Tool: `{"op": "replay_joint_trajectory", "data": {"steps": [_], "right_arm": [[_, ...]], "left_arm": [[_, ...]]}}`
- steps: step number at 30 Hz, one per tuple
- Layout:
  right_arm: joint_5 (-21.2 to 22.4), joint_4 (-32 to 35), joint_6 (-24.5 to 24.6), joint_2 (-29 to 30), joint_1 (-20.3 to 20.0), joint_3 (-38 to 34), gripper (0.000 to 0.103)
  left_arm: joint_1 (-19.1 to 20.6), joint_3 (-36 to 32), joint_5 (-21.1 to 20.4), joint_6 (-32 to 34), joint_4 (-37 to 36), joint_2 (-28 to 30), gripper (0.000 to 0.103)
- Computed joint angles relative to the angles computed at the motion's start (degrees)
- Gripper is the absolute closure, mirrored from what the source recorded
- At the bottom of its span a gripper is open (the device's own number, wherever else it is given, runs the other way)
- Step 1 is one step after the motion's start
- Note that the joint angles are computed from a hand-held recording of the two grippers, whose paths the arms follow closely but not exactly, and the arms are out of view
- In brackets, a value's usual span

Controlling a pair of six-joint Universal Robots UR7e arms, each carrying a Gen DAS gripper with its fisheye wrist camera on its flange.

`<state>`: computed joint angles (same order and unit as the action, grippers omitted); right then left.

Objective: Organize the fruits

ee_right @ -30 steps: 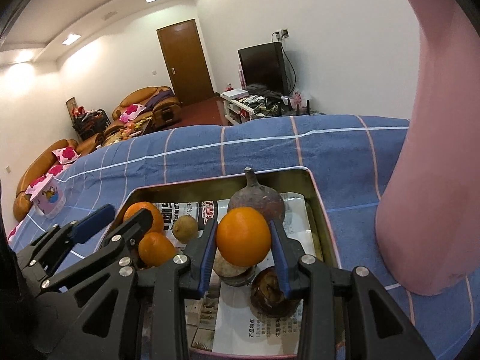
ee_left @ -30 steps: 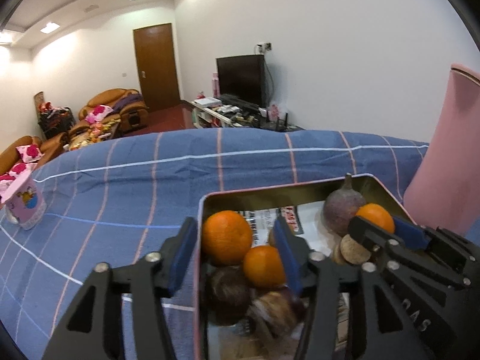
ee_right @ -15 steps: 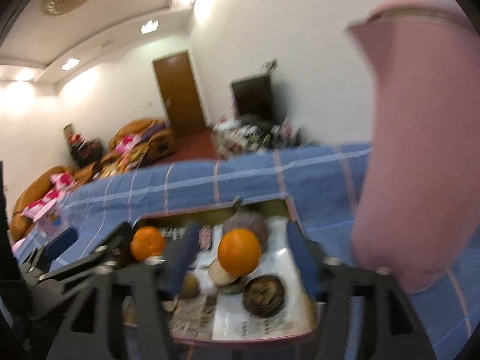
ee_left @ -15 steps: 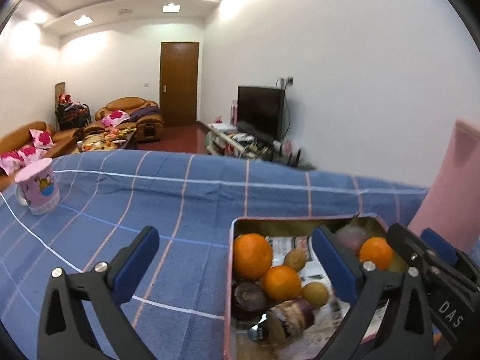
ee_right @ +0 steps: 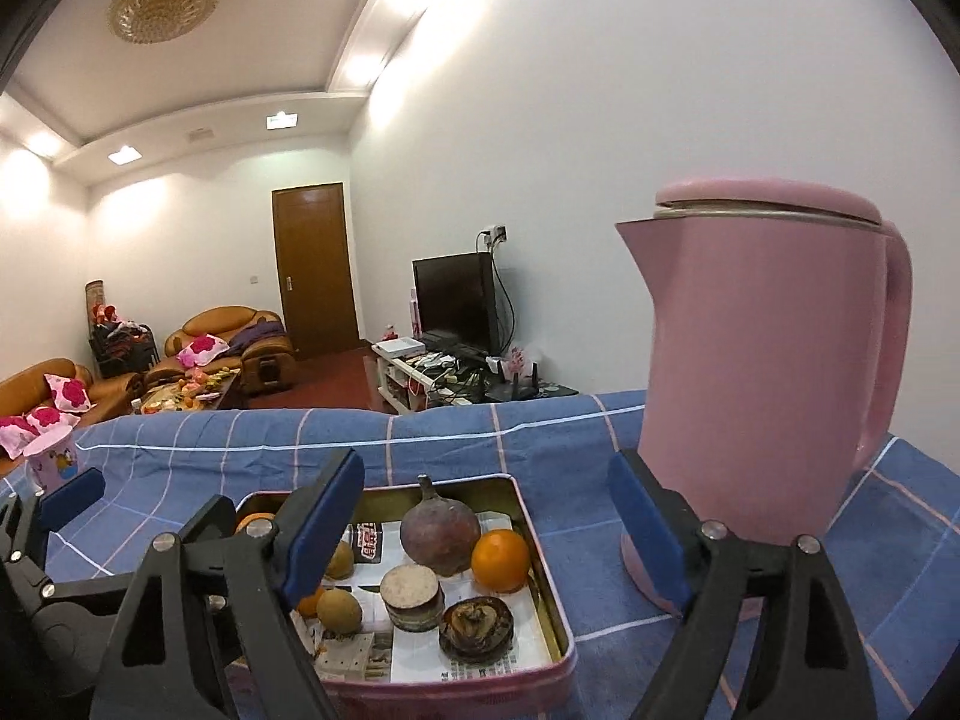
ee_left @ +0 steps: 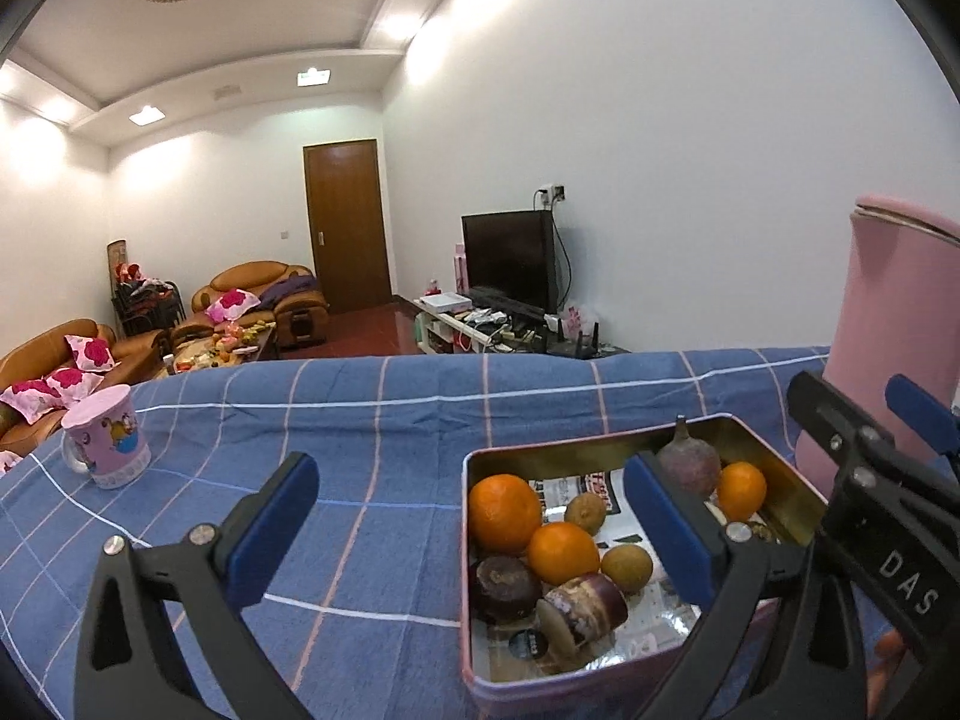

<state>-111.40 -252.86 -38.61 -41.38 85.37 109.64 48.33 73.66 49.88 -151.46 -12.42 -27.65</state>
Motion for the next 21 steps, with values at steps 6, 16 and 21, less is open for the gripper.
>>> {"op": "replay_joint_trajectory", "data": {"steps": [6, 16, 21], "right_arm": [[0.09, -5.34, 0.15, 0.04, 0.12, 2.49, 0.018], [-0.39, -9.81, -0.97, 0.62, 0.8, 4.72, 0.018], [-0.43, -9.6, -0.89, 0.39, 0.89, 4.87, 0.018]], "left_arm": [[-0.43, 4.78, 0.15, 0.06, -3.96, -2.52, 0.0], [-0.61, 8.15, 0.36, -0.15, -6.1, -4.55, 0.0], [-0.55, 8.5, 0.3, -0.14, -6.42, -4.79, 0.0]]}}
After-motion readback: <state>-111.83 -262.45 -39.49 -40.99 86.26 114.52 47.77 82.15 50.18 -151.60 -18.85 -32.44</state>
